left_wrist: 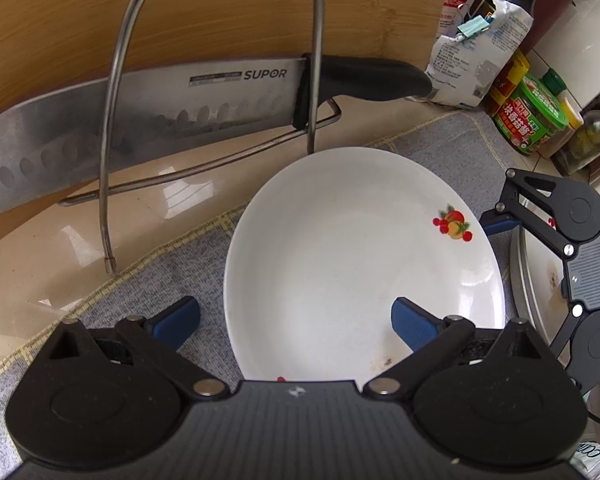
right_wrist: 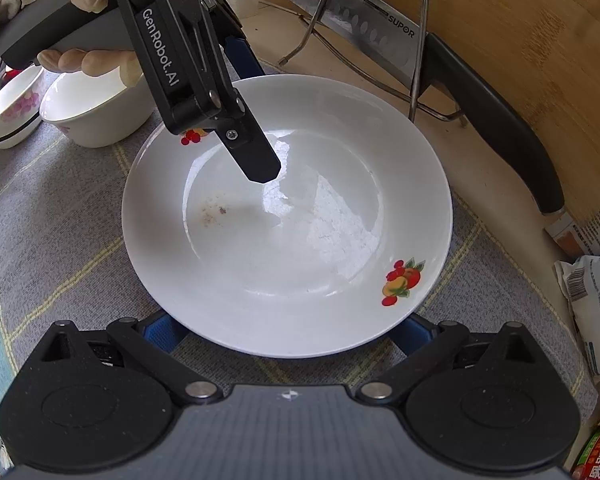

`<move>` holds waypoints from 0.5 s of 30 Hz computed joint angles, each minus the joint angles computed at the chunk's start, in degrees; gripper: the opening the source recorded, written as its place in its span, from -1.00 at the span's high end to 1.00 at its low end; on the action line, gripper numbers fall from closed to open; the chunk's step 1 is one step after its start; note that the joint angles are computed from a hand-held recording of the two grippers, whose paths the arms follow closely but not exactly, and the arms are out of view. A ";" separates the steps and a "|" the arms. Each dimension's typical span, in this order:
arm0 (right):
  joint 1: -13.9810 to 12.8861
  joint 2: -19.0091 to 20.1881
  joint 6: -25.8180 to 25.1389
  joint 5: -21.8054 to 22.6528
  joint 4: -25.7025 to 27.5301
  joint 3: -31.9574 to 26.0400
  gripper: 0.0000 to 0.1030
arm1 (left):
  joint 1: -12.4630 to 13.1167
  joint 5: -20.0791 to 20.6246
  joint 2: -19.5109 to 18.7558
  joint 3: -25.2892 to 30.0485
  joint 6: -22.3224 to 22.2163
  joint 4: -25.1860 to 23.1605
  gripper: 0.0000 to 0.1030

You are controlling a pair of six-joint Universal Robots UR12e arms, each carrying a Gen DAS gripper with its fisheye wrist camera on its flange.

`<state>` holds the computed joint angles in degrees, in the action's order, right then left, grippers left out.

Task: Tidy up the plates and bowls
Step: 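Lift the deep fruit-decal plate off the towel with the left tool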

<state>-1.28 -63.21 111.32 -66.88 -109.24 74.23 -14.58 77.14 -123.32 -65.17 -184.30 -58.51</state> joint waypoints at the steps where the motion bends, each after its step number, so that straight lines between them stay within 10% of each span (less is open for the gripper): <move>1: -0.06 -0.04 -0.05 0.12 -0.04 0.06 -1.00 | 0.07 -0.23 -0.07 0.22 0.28 -0.36 -0.94; 15: -0.43 -0.34 0.47 0.64 -0.79 0.62 -1.00 | 0.17 -2.04 -1.53 3.05 2.66 -3.13 -0.68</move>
